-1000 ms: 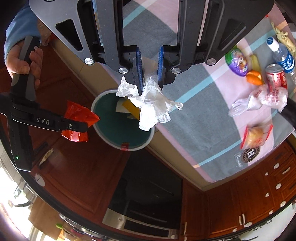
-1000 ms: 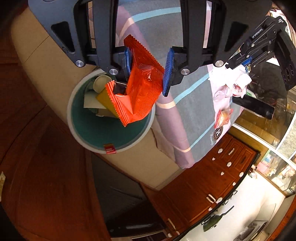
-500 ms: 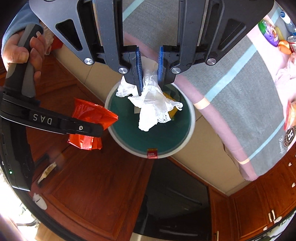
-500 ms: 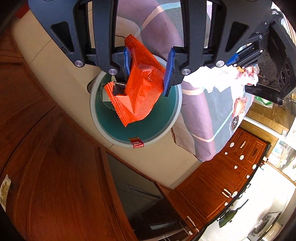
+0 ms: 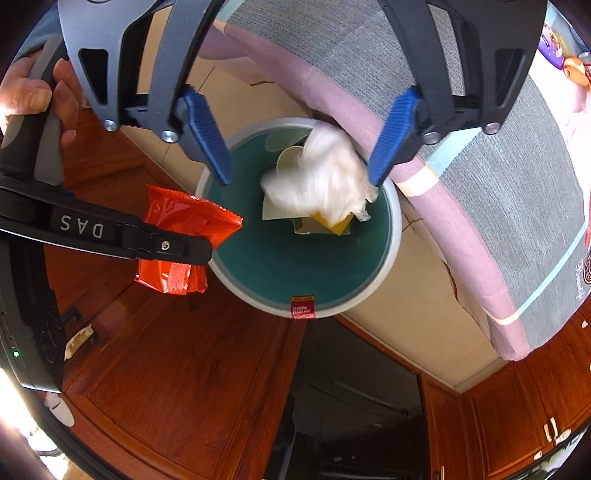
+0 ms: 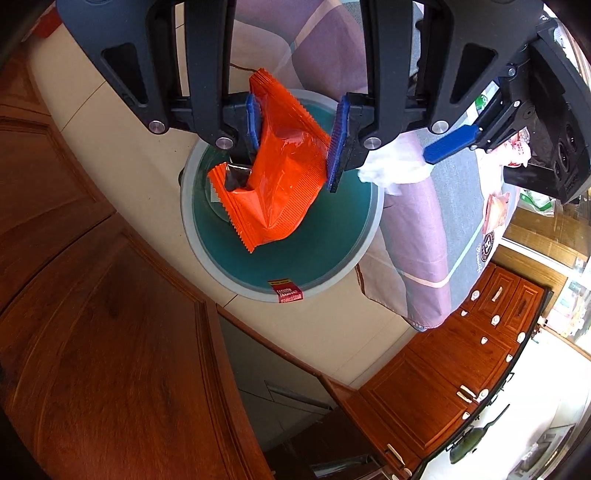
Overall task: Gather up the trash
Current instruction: 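Carry both items over the bin and open both tools to drop them, then move both tools back toward the table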
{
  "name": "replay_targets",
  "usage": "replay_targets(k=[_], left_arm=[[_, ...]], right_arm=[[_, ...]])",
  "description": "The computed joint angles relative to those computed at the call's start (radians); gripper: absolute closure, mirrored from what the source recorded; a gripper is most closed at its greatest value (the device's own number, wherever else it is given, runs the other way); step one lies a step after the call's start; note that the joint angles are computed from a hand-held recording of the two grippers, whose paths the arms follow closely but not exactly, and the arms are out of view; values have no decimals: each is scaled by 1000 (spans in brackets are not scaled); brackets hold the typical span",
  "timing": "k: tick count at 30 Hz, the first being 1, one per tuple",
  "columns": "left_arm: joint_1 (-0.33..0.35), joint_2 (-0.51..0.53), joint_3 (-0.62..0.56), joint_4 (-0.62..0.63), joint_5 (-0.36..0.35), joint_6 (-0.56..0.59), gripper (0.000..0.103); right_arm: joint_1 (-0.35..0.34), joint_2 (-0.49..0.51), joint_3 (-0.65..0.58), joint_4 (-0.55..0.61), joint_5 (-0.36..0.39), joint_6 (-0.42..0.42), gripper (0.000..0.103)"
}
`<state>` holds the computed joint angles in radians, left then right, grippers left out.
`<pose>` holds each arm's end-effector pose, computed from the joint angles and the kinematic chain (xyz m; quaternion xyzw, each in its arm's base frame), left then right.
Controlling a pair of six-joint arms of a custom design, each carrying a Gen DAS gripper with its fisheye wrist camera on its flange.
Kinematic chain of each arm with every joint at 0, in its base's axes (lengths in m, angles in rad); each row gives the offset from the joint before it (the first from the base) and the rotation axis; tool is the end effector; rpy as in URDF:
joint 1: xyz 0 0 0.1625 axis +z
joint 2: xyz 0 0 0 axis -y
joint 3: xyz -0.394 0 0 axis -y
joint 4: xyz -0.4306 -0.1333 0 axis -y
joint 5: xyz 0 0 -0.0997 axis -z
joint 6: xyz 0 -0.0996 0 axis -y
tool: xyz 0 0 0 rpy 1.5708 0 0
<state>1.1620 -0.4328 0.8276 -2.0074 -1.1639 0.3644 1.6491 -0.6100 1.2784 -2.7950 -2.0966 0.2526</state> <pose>-0.1828 -0.8565 0.0749 0.3653 0.9085 -0.0249 0.2015 0.1449 -0.7821 0.1008 -0.1518 -0.9189 0.3025 0.2029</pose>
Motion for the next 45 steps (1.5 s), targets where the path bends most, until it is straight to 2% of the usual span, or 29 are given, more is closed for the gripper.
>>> replay_targets(k=[3, 9, 11, 12, 16, 23, 25, 35, 45], left_arm=[[4, -4, 1, -8, -4, 0, 11], [17, -25, 7, 6, -11, -24, 6], [20, -34, 17, 12, -4, -29, 5], [21, -38, 20, 13, 0, -31, 5], [26, -52, 40, 15, 13, -35, 5], [35, -79, 70, 13, 11, -35, 5], [38, -89, 79, 11, 7, -34, 5], [52, -154, 146, -13, -4, -47, 5], [72, -330, 340, -89, 34, -85, 4]], right_arm=[[-2, 7, -10, 6, 2, 1, 74], [1, 27, -42, 34, 0, -1, 72], [3, 35, -53, 42, -1, -2, 69], [4, 40, -59, 46, -4, -4, 64], [9, 53, -76, 65, -2, 2, 26], [11, 54, -84, 130, -9, 73, 24], [15, 54, -82, 138, -20, 83, 18], [46, 60, -84, 178, -43, 134, 18], [105, 80, -83, 195, -43, 138, 16]])
